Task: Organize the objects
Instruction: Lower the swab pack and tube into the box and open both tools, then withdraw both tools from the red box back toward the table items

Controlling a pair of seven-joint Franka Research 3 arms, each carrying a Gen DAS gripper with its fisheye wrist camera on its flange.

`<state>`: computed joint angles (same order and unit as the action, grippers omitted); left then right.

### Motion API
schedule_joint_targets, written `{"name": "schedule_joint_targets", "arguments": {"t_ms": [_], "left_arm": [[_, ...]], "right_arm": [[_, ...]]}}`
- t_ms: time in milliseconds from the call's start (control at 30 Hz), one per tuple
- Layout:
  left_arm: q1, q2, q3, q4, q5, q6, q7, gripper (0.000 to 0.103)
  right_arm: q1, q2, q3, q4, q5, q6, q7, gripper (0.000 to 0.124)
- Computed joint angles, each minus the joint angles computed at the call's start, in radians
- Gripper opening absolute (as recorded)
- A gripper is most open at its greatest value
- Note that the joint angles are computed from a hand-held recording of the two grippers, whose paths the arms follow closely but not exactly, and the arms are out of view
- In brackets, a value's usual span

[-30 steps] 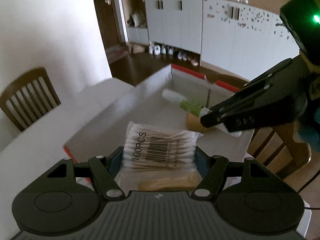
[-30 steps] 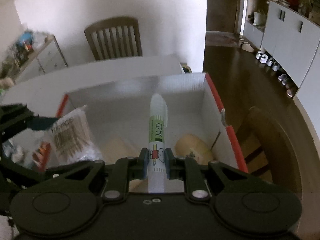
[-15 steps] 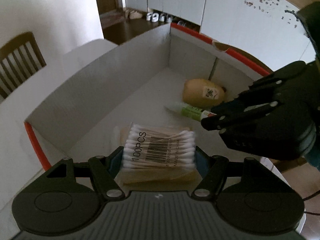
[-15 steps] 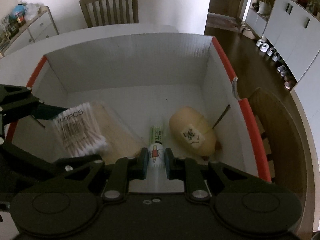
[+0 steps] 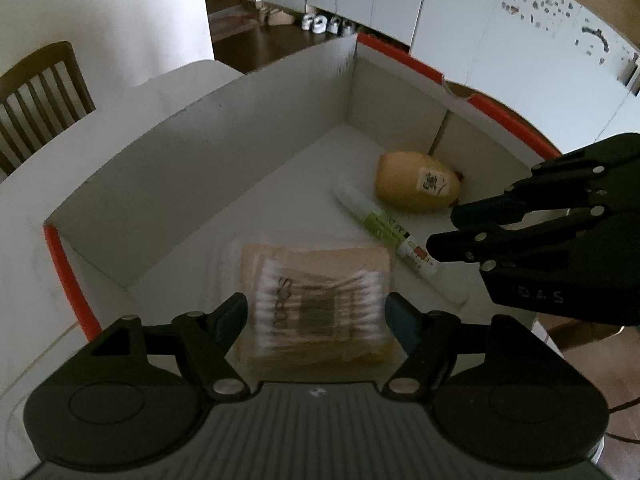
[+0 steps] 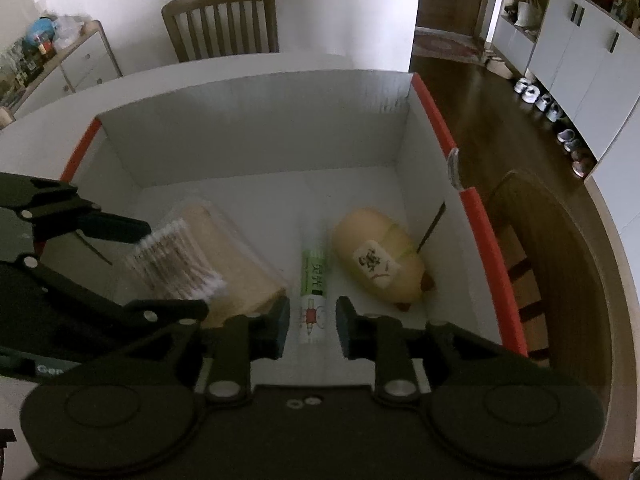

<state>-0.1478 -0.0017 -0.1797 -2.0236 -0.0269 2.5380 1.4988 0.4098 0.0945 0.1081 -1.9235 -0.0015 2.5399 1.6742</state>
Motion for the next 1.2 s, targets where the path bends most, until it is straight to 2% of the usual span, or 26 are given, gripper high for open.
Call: {"name": "schedule_joint_targets", "arguments": {"t_ms": [233, 500, 633, 867, 1033, 1100, 1200], "left_arm": [[-0.004, -0.065, 0.006, -0.070, -0.020, 0.089, -0.009, 0.075], [-0.027, -0.184, 0.027, -0.182, -0.022, 0.197, -0.025, 0.075], [-0.053, -0.264, 0.056, -0.248, -0.042, 0.237, -0.013, 0.075], [-0.103, -0.401, 0.111, -0.345, -0.058, 0.268, 0.026, 0.075], [-0.125, -0.505, 0.150, -0.420, -0.061, 0.261, 0.038, 0.075], [-0.133, -0.549, 0.170, -0.451, -0.069, 0.252, 0.040, 0.075], [-0.131, -0.618, 0.193, -0.502, -0.073, 0.238, 0.035, 0.075]], "right_arm": [[-0.010, -0.061, 0.007, -0.041, 0.055, 0.038, -0.046, 0.031], [-0.009, -0.127, 0.025, -0.073, 0.062, 0.067, -0.040, 0.033], [-0.007, -0.166, 0.034, -0.093, 0.089, 0.077, -0.028, 0.033], [0.002, -0.219, 0.072, -0.127, 0.048, 0.130, 0.044, 0.036], [0.015, -0.237, 0.097, -0.132, 0.013, 0.143, 0.105, 0.038], [0.020, -0.243, 0.108, -0.135, -0.008, 0.150, 0.129, 0.046], [0.025, -0.254, 0.130, -0.147, -0.055, 0.167, 0.182, 0.050]]}}
